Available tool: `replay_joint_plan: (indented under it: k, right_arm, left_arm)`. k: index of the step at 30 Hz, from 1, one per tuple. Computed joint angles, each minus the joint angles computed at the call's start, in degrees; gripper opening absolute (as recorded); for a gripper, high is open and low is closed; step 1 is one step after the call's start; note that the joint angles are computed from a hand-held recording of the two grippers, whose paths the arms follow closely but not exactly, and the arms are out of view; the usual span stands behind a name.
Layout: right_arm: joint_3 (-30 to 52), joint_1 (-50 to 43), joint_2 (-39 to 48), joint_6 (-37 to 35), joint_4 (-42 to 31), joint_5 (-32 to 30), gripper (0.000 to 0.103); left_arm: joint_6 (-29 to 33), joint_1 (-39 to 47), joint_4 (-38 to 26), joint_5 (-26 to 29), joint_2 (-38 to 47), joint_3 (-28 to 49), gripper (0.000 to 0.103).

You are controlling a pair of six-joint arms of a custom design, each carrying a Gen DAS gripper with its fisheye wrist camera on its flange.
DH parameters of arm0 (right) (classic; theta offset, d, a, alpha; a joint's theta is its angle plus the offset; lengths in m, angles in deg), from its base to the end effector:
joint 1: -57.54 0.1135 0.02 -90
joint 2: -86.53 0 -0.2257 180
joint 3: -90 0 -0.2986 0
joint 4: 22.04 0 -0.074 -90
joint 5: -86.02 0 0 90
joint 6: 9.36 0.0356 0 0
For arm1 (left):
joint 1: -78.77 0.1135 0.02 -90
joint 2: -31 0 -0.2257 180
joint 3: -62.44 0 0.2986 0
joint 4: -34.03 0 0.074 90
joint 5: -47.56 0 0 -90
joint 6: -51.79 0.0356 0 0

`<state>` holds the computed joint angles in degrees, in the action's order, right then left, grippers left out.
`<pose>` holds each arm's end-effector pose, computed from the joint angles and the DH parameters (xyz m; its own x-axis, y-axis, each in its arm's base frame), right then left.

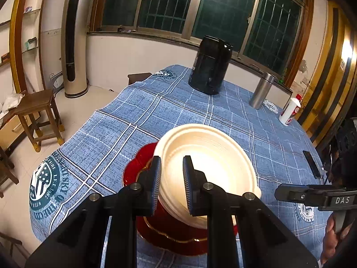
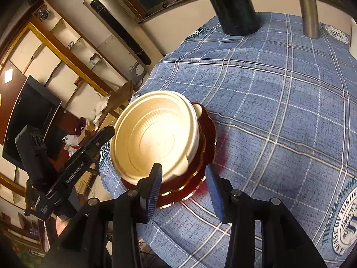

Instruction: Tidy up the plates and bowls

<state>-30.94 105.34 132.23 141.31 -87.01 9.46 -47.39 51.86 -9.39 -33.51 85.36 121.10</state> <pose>0.1541 0.1577 0.2589 -0.8015 0.3784 -0.4630 0.1536 0.8786 0.4522 0.2391 -0.1276 0.2504 -0.6439 0.1501 -0.7503 0.4576 0.8614 -0.2205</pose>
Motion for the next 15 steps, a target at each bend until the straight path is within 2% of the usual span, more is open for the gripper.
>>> replay_joint_plan:
  k: [5, 7, 8, 9, 12, 15]
  right_arm:
    - [-3.71, 5.06, -5.37, 4.25, -1.81, 4.51, 0.044]
    - [-5.08, 9.38, -7.34, 7.2, -3.19, 8.55, 0.049]
    - [-5.74, 11.59, -8.02, 8.67, -3.62, 10.63, 0.053]
    - [-6.32, 13.33, -8.57, 9.96, -3.95, 12.11, 0.056]
    - [-7.61, 21.52, -8.41, 16.78, -5.79, 19.11, 0.058]
    - [-7.99, 27.74, -6.66, 23.32, -7.76, 24.18, 0.065]
  left_arm:
    - [-0.08, -3.06, -1.04, -2.35, -6.81, -4.08, 0.02]
    - [-0.53, -4.63, -1.49, -4.23, -10.03, -6.1, 0.046]
    - [-1.1, -5.79, -1.27, -5.7, -12.88, -8.1, 0.07]
    - [-1.56, -6.48, -0.93, -6.64, -14.82, -9.42, 0.075]
    - [-2.25, -9.63, -1.7, -10.37, -20.49, -13.0, 0.075]
    - [-3.26, -13.02, -2.95, -12.77, -23.47, -15.11, 0.075]
